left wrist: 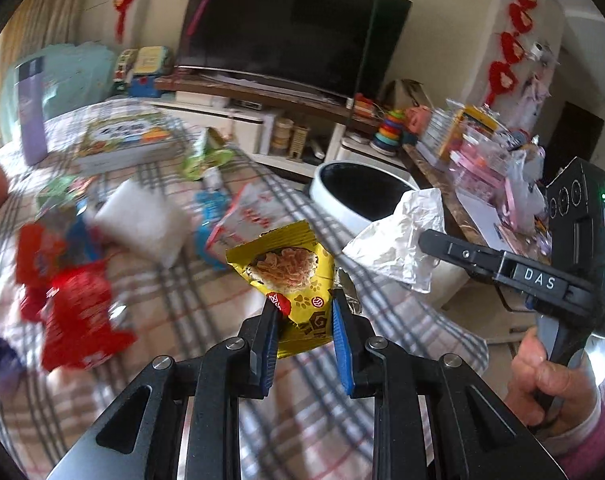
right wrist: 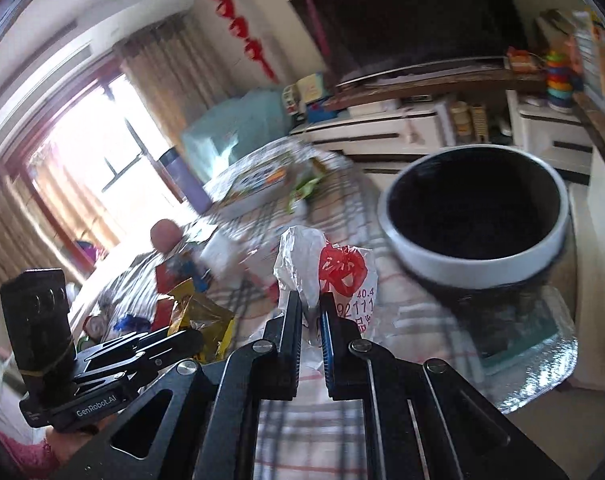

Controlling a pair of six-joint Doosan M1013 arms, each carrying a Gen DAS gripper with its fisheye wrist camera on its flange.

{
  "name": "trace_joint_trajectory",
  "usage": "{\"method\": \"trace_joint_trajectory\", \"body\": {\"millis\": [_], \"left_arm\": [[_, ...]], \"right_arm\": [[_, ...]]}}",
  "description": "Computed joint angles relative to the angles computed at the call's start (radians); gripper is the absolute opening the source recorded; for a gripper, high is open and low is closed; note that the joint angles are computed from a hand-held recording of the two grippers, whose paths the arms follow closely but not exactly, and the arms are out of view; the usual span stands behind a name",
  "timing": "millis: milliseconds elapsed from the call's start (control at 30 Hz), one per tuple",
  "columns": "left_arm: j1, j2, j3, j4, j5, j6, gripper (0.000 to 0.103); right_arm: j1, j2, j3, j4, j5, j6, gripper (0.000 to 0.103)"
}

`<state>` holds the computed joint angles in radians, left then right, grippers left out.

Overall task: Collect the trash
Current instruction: 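Carry both bags over the black-and-white bin and open both tools to drop them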

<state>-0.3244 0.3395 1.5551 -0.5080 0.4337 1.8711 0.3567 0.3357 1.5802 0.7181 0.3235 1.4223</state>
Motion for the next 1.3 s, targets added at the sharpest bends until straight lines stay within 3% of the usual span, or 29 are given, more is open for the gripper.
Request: {"method": "trace_joint_trajectory", "body": {"millis": [233,533,1100,1167,1233,1300], "left_arm": [[-0.011,0.080,-0.122,0.010,0.059,0.016,0.023],[-0.031,0.190,-0.289,0.037,0.120,-0.005,0.023],[-0.051,0.371,-0.572,0.102,0.269,-0.105,0.024],[-0.051,0.382,-0.590,0.110,0.284,-0.121,0.032],[-0.052,0.389,-0.602,0.117,0.289,-0.141,0.048],[-0.052,0.390,-0.603,0.122,0.289,-0.151,0.053]], "right_arm": [[-0.043,-0.013,0.017,-0.120,-0.037,0.147,0.009],[-0.091,0.016,-0.024,-0.254,-0.020,0.283,0.009],[-0.141,0.072,-0.086,-0.259,0.049,0.275,0.012],[-0.143,0.078,-0.092,-0.274,0.059,0.291,0.013],[-0.145,0.084,-0.097,-0.284,0.071,0.303,0.014],[-0.149,0.090,-0.103,-0.281,0.079,0.304,0.018]]}}
